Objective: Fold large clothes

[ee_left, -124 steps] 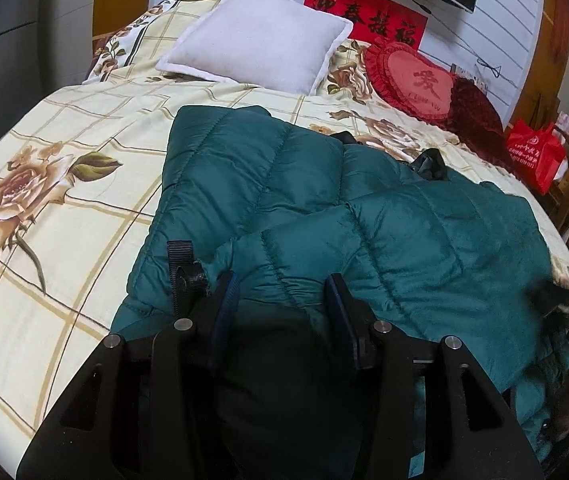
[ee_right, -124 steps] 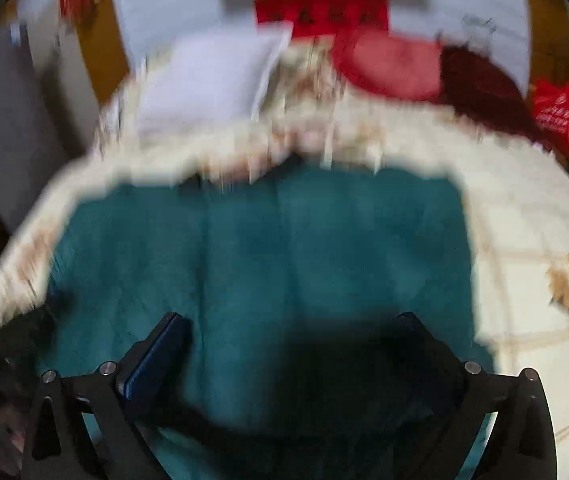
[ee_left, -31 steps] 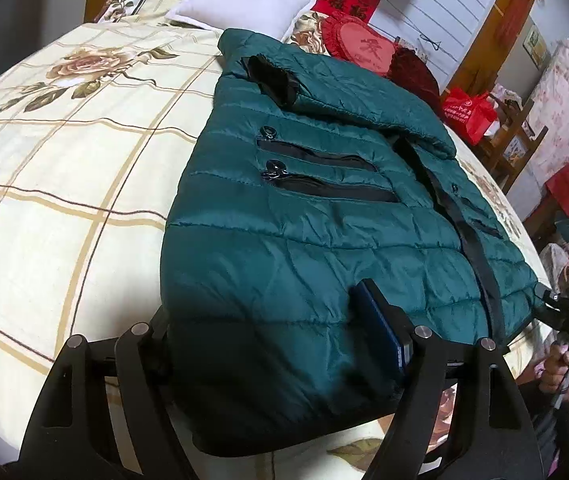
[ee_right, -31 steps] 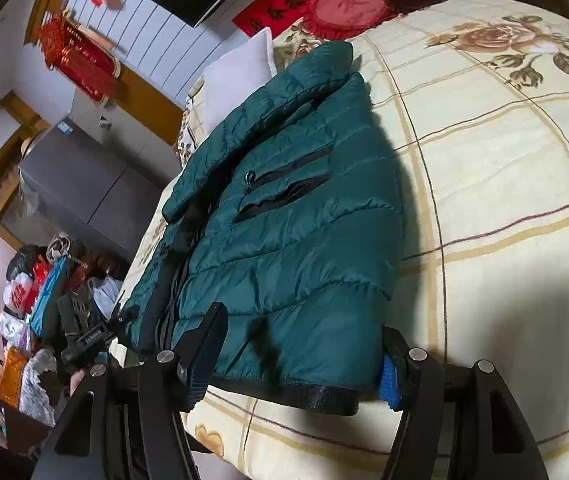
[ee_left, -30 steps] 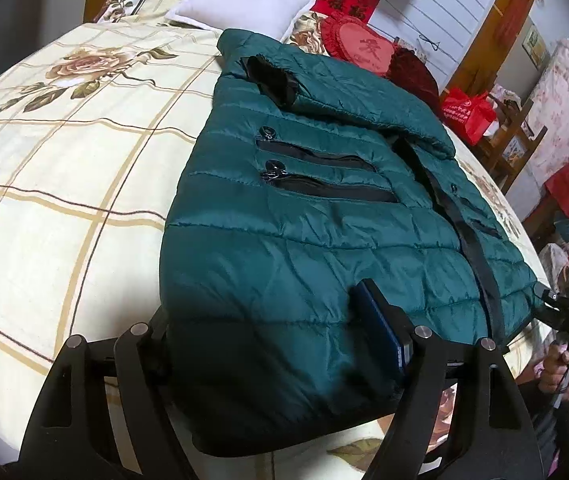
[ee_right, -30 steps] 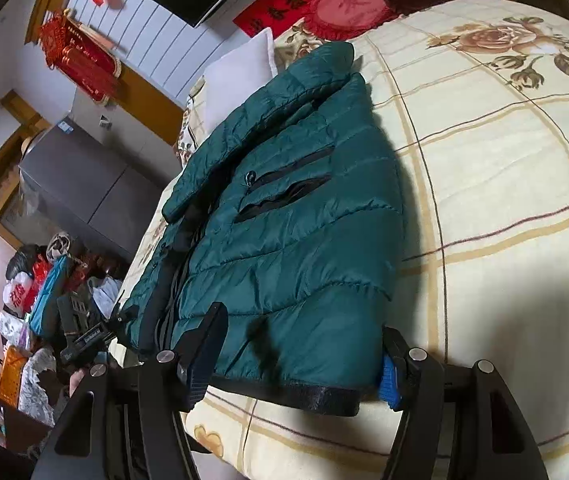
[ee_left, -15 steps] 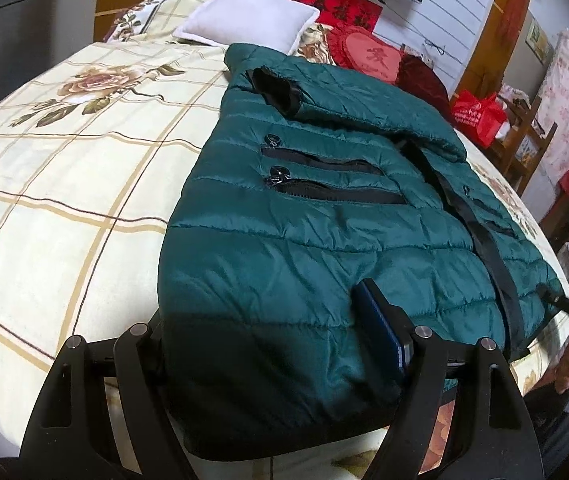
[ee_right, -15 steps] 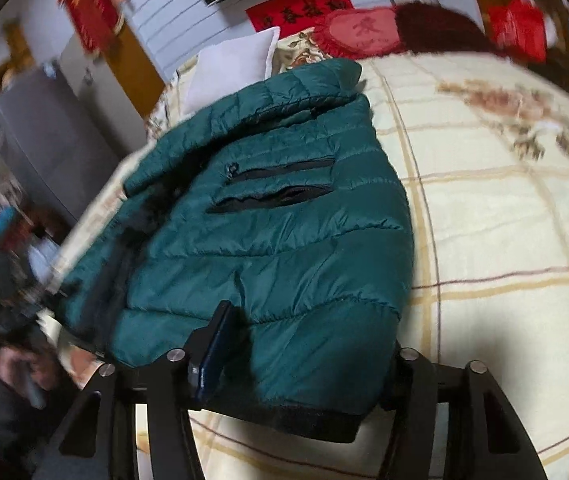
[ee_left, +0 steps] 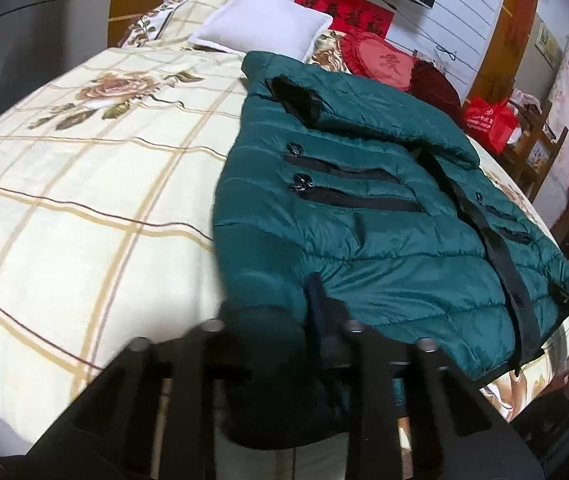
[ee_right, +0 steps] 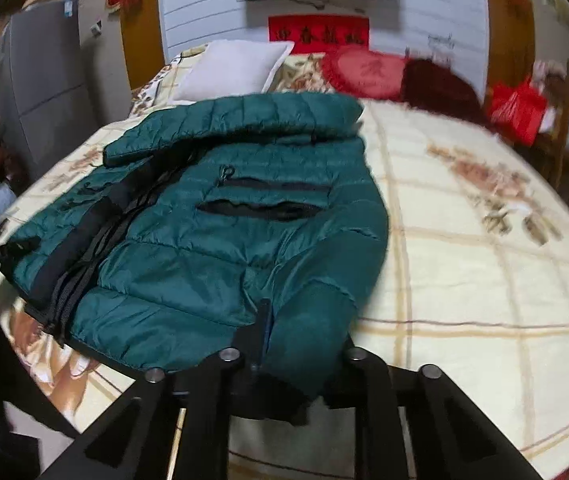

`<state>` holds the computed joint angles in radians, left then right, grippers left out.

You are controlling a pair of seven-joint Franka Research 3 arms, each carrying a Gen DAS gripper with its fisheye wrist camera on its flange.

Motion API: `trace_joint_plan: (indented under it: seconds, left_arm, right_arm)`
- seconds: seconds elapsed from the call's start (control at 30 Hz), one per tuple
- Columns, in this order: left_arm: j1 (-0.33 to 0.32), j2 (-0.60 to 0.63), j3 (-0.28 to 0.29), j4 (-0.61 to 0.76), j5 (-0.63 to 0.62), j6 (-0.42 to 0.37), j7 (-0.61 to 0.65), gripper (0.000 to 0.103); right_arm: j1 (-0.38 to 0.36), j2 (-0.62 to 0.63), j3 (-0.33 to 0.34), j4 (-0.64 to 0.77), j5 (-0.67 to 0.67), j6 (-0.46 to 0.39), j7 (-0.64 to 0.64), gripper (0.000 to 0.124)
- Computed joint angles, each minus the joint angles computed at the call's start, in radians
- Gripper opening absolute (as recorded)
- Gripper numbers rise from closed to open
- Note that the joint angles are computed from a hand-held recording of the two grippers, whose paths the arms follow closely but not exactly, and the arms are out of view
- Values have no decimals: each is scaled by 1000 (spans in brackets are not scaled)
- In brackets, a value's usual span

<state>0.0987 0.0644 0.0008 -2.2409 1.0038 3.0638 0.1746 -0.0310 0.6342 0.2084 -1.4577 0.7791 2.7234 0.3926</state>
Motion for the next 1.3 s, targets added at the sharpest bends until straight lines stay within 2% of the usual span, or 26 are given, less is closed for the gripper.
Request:
trace_joint_plan:
  seconds: [0.07, 0.13, 0.17, 0.27, 0.57, 0.8, 0.97, 1.07, 1.2, 1.27, 1.3]
  left_arm:
    - [2, -16, -6, -13, -31, -8, 27, 14]
    - [7, -40, -11, -35, -59, -7, 40, 14]
    - [11, -53, -14, -47, -63, -4, 41, 14]
    - [25, -105, -28, -101, -155, 11, 108, 13]
    - [39, -285, -62, -268, -388, 36, 294, 13]
    - [127, -443, -176, -387, -447, 74, 293, 13]
    - [175, -531, -231, -435, -499, 125, 311, 13]
    - [284, -533, -321, -421, -528, 180, 303, 13]
    - [276, -478, -298, -351, -583, 188, 344, 13]
    - [332, -451, -346, -290, -589, 190, 360, 13]
    - [340, -443, -353, -269, -591, 190, 368, 13]
  right_arm:
    - [-5, -38, 25, -68, 38, 97, -57, 15]
    - [-35, -77, 79, -132, 114, 191, -139, 14]
    - [-55, -95, 106, -157, 158, 219, -180, 14]
    - [-85, -144, 137, -210, 252, 234, -257, 13]
    - [-98, -329, 99, -358, 493, 148, -430, 13]
    - [-82, -446, 33, -447, 692, 81, -557, 13]
    - [-46, -502, -26, -475, 820, 57, -641, 13]
    - [-12, -492, -60, -439, 855, 56, -668, 13]
    - [40, -432, -107, -329, 791, 33, -570, 13]
    - [59, -412, -122, -282, 797, 32, -568, 13]
    - [70, -392, -125, -244, 791, 44, -558, 13]
